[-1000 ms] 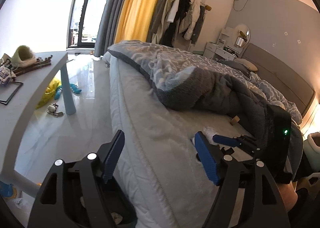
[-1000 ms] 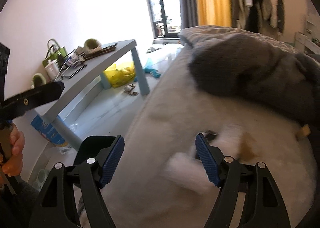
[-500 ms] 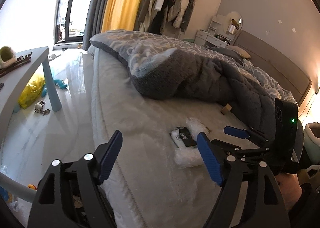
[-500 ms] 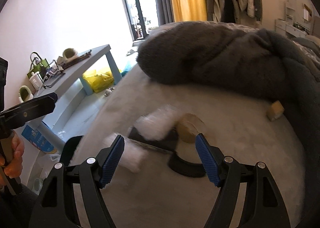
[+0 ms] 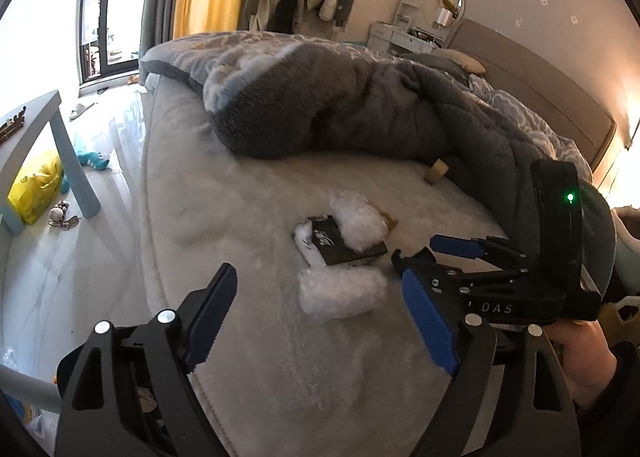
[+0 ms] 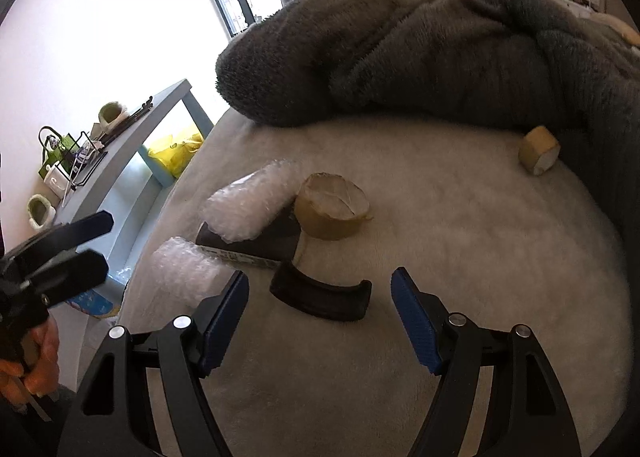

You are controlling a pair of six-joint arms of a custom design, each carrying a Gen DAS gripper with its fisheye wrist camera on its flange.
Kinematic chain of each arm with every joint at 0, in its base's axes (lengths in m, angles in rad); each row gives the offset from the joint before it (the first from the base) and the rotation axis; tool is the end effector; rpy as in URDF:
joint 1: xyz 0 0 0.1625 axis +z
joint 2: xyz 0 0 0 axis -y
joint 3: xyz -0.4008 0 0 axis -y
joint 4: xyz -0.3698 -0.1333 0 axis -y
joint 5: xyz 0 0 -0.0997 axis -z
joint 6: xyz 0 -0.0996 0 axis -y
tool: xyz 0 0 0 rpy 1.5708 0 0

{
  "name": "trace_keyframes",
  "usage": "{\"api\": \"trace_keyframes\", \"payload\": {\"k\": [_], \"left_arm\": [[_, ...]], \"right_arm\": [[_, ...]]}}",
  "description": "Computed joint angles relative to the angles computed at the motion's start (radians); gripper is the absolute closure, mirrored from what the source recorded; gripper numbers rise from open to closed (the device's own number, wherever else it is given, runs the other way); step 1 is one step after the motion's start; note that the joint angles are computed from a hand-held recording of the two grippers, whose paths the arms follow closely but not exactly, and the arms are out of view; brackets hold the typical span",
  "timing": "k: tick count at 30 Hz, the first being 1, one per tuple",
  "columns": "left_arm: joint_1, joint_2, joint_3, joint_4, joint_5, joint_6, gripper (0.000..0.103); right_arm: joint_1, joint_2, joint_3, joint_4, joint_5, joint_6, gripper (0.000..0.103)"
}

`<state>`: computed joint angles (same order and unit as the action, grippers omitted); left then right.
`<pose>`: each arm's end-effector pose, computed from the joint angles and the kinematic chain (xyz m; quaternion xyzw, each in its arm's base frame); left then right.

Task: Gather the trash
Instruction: 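Grasp the bubble-wrap roll with the left tool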

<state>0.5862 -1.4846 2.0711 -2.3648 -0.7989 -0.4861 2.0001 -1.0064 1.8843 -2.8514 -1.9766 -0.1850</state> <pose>-0.2667 -0.4205 0.3078 0.1895 0.9026 -0.3223 0.2133 0.3261 -0.4866 0.1715 0.2517 -0.9270 0.2185 0.1721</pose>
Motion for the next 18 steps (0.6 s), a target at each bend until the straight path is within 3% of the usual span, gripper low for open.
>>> {"api": "trace_keyframes", "payload": {"k": [6, 11, 18], "left_arm": [[0.016, 0.033, -0.017, 0.045, -0.026, -0.015, 0.015], [0.027, 0.058, -0.026, 0.065, -0.038, -0.017, 0.015], [0.041, 0.098, -0.04, 0.052, -0.05, -0.015, 0.015]], "right_arm": [[-0.022, 0.009, -0.004, 0.009, 0.027, 0.006, 0.029], [-0.032, 0.004, -0.006, 0.018, 0.037, -0.01, 0.042], [-0.043, -0.02, -0.003, 0.026, 0.076, -0.029, 0.049]]}}
